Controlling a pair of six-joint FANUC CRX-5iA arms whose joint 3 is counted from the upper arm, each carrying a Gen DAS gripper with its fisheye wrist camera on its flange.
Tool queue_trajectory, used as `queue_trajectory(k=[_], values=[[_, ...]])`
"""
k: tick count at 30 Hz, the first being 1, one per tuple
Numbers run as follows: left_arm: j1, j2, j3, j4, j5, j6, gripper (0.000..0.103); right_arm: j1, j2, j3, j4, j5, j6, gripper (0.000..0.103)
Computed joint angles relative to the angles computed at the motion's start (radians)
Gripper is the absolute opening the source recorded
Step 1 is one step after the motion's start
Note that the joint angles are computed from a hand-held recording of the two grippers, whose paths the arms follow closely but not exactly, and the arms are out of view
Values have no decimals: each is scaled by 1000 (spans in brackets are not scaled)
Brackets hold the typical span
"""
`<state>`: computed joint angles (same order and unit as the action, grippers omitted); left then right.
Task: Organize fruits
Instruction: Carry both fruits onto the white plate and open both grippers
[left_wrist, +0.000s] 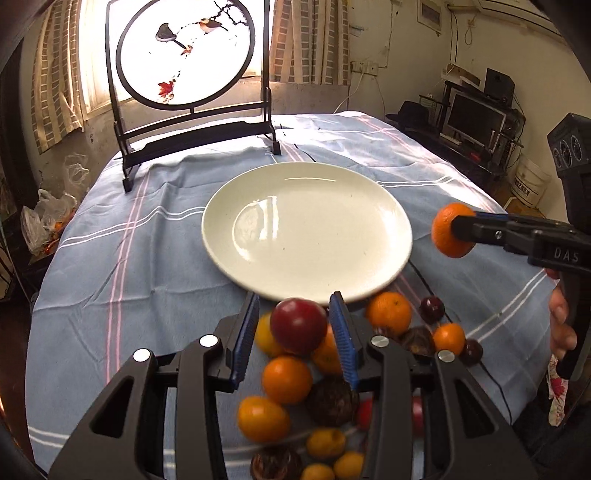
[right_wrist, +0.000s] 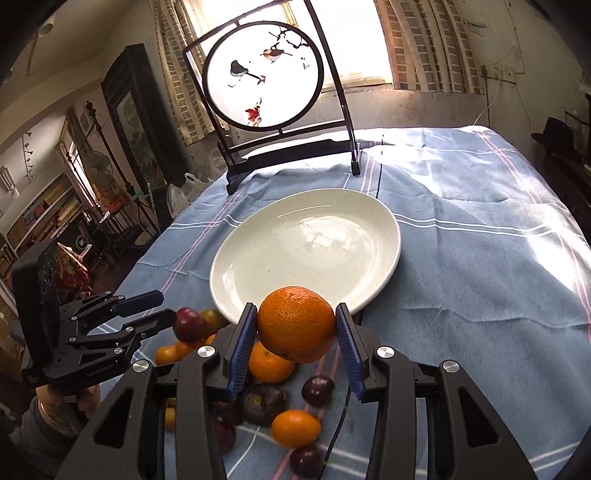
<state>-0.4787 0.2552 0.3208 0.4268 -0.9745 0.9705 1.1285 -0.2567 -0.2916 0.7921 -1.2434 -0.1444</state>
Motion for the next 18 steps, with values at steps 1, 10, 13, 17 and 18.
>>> queue_trajectory(k=[1, 10, 13, 17, 18], values=[[-11, 53, 73, -19, -33, 32, 39, -40, 12, 12, -32, 27, 32, 44], [-34, 340, 538, -62, -230, 200, 42, -224, 74, 47, -120, 183, 163, 54], [-23, 243, 411, -73, -145, 178, 68, -178, 43, 4, -20, 129, 94, 81], [14, 103, 196, -35, -90, 96, 76, -93, -18, -45, 40, 62, 4, 82], [26, 65, 139, -21, -79, 65, 76, -62, -32, -55, 46, 38, -18, 82]])
